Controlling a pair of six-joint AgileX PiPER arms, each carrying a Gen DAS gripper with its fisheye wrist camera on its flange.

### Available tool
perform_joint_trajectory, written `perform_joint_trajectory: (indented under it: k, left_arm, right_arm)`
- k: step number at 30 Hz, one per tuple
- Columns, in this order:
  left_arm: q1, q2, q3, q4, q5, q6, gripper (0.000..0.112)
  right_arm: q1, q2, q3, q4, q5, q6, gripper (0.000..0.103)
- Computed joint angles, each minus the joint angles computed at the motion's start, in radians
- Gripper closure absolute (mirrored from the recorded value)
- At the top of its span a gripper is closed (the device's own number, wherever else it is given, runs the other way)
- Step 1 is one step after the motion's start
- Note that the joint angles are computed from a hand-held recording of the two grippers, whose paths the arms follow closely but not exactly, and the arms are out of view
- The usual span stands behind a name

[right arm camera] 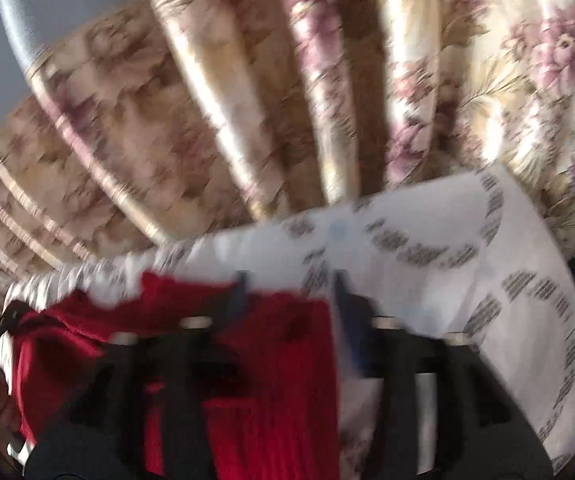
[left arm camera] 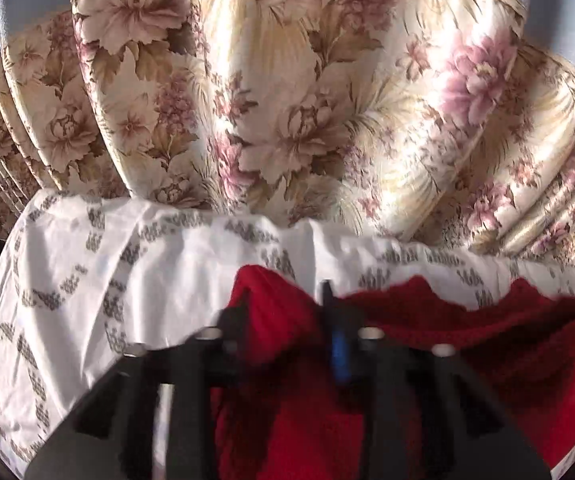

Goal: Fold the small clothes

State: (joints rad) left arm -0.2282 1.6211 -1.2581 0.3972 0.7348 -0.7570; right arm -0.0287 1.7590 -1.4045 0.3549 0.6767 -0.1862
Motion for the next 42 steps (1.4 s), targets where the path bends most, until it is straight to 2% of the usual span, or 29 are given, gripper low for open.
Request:
perform_joint_trajectory:
  k: [1,2,5,9,11,12,13,15,16,19,22,23,25,26,27,28,29,30,31,32,35,38,40,42]
  left_arm:
    - [-0.003,-0.003,-0.009,0.04,0.009,-0.025,0.025]
    - [-0.011,-0.025,0.004,0.115,-0.002,-0.084,0.02]
    - [0.007,-0.1,0.037,0.151,-0.028,-0.094,0.02]
    - [-0.042,-0.204,0.129,0.296,0.02,-0.224,0.019]
    - [-0.07,-0.233,0.165,0.318,0.035,-0.247,0.019]
    - [-0.09,-0.256,0.196,0.336,0.034,-0.276,0.019]
    - [-0.108,-0.27,0.216,0.342,0.034,-0.299,0.019]
    - [-0.137,-0.296,0.265,0.332,0.01,-0.336,0.019]
    - [-0.152,-0.298,0.276,0.333,0.006,-0.351,0.019]
    - [-0.221,-0.241,0.271,0.406,0.015,-0.43,0.019]
    - [-0.197,-0.128,0.178,0.336,-0.014,-0.284,0.019]
    - [-0.183,-0.067,0.115,0.293,0.019,-0.207,0.02]
    - [-0.15,-0.01,0.059,0.238,0.022,-0.117,0.02]
    - [-0.137,0.032,0.016,0.199,0.05,-0.067,0.031]
    - [-0.116,0.081,-0.03,0.15,0.075,-0.002,0.04]
    - [-0.105,0.109,-0.05,0.126,0.09,0.026,0.059]
    - [-0.097,0.122,-0.054,0.115,0.093,0.038,0.078]
    - [-0.085,0.132,-0.05,0.099,0.087,0.05,0.085]
    - [-0.075,0.124,-0.028,0.097,0.057,0.043,0.092]
    - [-0.073,0.112,-0.004,0.109,0.034,0.025,0.097]
    - [-0.059,0.051,0.078,0.193,-0.033,-0.094,0.101]
    - [-0.06,-0.001,0.129,0.319,-0.042,-0.252,0.101]
    - [-0.042,-0.011,0.133,0.294,-0.057,-0.237,0.1]
    - [-0.025,0.021,0.106,0.26,-0.037,-0.213,0.098]
  right_arm:
    - [-0.003,0.004,-0.013,0.001,-0.009,0.009,0.047]
    - [-0.006,0.005,-0.022,0.002,-0.008,0.011,0.047]
    - [-0.008,-0.044,0.013,0.026,-0.033,-0.033,0.045]
    - [0.024,-0.161,0.121,-0.053,-0.146,-0.022,0.027]
    - [0.049,-0.224,0.174,-0.16,-0.213,0.048,0.025]
    - [0.053,-0.235,0.18,-0.164,-0.219,0.042,0.024]
    - [0.055,-0.244,0.185,-0.129,-0.214,-0.003,0.023]
    - [0.064,-0.227,0.165,-0.039,-0.152,-0.107,0.023]
    - [0.091,-0.212,0.157,-0.054,-0.137,-0.107,0.023]
    - [0.199,-0.156,0.131,-0.24,-0.127,0.03,0.024]
    - [0.267,-0.066,0.075,-0.358,-0.096,0.143,0.025]
    - [0.285,-0.031,0.045,-0.42,-0.072,0.203,0.026]
    - [0.286,0.031,-0.013,-0.437,-0.028,0.23,0.027]
    - [0.284,0.063,-0.048,-0.437,0.0,0.233,0.029]
    - [0.285,0.09,-0.074,-0.442,0.017,0.24,0.041]
    - [0.282,0.117,-0.104,-0.436,0.043,0.236,0.055]
    - [0.278,0.13,-0.119,-0.426,0.056,0.226,0.061]
    - [0.275,0.141,-0.131,-0.416,0.067,0.215,0.076]
    - [0.273,0.151,-0.14,-0.406,0.075,0.205,0.083]
    - [0.275,0.151,-0.137,-0.417,0.067,0.211,0.095]
    - [0.259,0.119,-0.094,-0.4,-0.003,0.216,0.095]
    - [0.248,0.092,-0.07,-0.403,-0.058,0.236,0.095]
    - [0.236,0.09,-0.079,-0.367,-0.06,0.206,0.095]
    - [0.241,0.104,-0.095,-0.405,-0.06,0.233,0.095]
